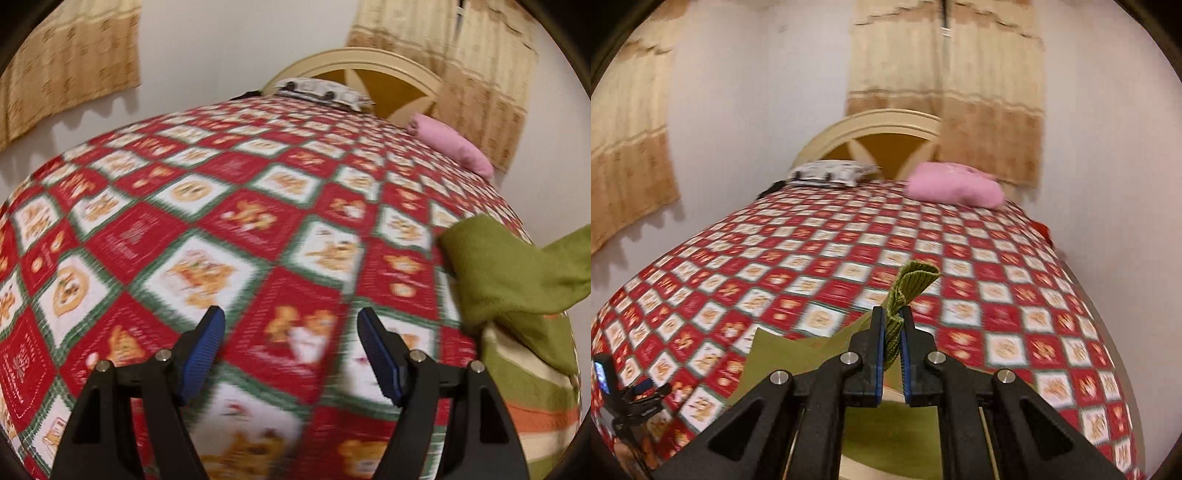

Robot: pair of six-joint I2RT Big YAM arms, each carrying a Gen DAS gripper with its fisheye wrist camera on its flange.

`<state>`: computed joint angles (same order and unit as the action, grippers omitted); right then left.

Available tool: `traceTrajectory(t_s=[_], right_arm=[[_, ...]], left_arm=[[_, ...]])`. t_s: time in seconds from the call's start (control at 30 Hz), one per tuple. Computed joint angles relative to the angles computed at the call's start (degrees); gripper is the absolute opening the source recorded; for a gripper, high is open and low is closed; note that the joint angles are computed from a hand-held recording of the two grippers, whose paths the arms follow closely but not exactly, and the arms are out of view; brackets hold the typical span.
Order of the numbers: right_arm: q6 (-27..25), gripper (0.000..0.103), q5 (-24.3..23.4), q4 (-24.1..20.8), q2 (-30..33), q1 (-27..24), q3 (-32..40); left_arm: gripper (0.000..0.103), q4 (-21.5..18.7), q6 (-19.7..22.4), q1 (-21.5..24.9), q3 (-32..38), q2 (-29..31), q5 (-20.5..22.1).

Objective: Fold small clothes

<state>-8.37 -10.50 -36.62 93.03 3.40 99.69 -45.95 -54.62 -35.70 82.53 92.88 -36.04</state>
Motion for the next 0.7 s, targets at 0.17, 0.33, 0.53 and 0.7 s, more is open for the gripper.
traceTrajectory(t_s=[0.17, 0.33, 0.53, 0.7], right_arm=[[-0.5, 0.007, 0.8, -0.3, 1.2, -4.7, -3.8], [0.3, 0.007, 1.7, 0.1, 3.5, -8.6, -8.1], [1.4, 0.007, -0.1, -1.2, 6.4, -11.1, -10.5], [-0.1, 0.008, -1.7, -2.6, 7.4, -12.4, -11.6]], left_arm=[[0.080, -1.3, 4.8, -1.8, 7.6, 4.7, -0.1], [0.080, -3.5, 7.8, -2.9, 15.8, 9.9, 0.6], [0.080, -10.4, 10.9, -4.3, 30.9, 19.8, 1.6], [0.080, -20.2, 9.7, -4.5, 43.4, 29.1, 0.8]])
